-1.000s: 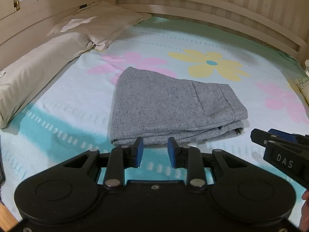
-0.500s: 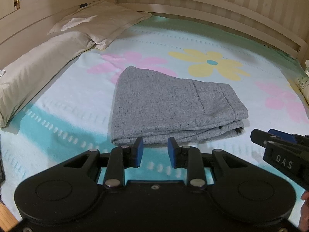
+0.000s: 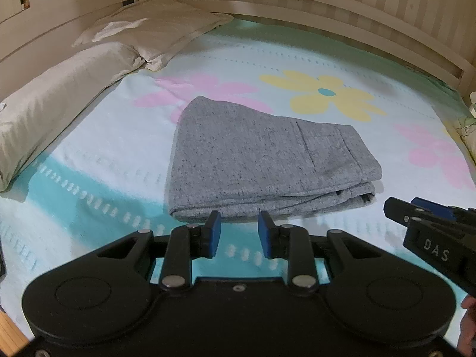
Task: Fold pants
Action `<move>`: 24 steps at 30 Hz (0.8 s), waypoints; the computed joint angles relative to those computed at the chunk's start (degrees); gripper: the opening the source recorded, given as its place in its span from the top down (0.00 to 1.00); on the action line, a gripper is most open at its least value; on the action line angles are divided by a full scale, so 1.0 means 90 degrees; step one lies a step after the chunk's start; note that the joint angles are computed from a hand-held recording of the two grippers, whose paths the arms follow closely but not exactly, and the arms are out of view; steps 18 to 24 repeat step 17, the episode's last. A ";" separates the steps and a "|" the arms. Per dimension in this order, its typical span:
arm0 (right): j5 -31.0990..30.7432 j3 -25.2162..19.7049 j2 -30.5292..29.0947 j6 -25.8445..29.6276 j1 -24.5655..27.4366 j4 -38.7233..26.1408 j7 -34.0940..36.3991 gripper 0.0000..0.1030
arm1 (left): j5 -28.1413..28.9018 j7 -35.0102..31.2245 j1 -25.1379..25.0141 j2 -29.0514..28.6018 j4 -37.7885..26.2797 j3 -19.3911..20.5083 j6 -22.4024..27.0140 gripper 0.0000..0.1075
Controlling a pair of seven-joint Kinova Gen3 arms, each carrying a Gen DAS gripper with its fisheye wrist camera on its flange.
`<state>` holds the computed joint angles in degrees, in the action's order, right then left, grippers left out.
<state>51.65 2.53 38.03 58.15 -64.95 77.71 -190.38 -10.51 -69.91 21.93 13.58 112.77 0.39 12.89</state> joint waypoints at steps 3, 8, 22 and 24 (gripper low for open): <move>0.0007 -0.0004 -0.0002 -0.0010 0.0002 0.0009 0.0003 0.66 | -0.0006 0.0007 -0.0003 -0.0015 0.0030 0.0005 -0.0035 0.65; -0.0034 -0.0027 0.0035 -0.0009 0.0018 -0.0034 0.0084 0.66 | 0.0369 -0.0359 -0.0410 -0.0012 0.0006 0.0371 0.0025 0.64; -0.0125 -0.0007 0.0132 -0.0036 -0.0004 -0.0174 0.0297 0.66 | 0.0301 -0.0367 -0.0151 -0.0032 0.0100 0.0101 -0.0150 0.64; -0.0125 -0.0007 0.0132 -0.0036 -0.0004 -0.0174 0.0297 0.66 | 0.0301 -0.0367 -0.0151 -0.0032 0.0100 0.0101 -0.0150 0.64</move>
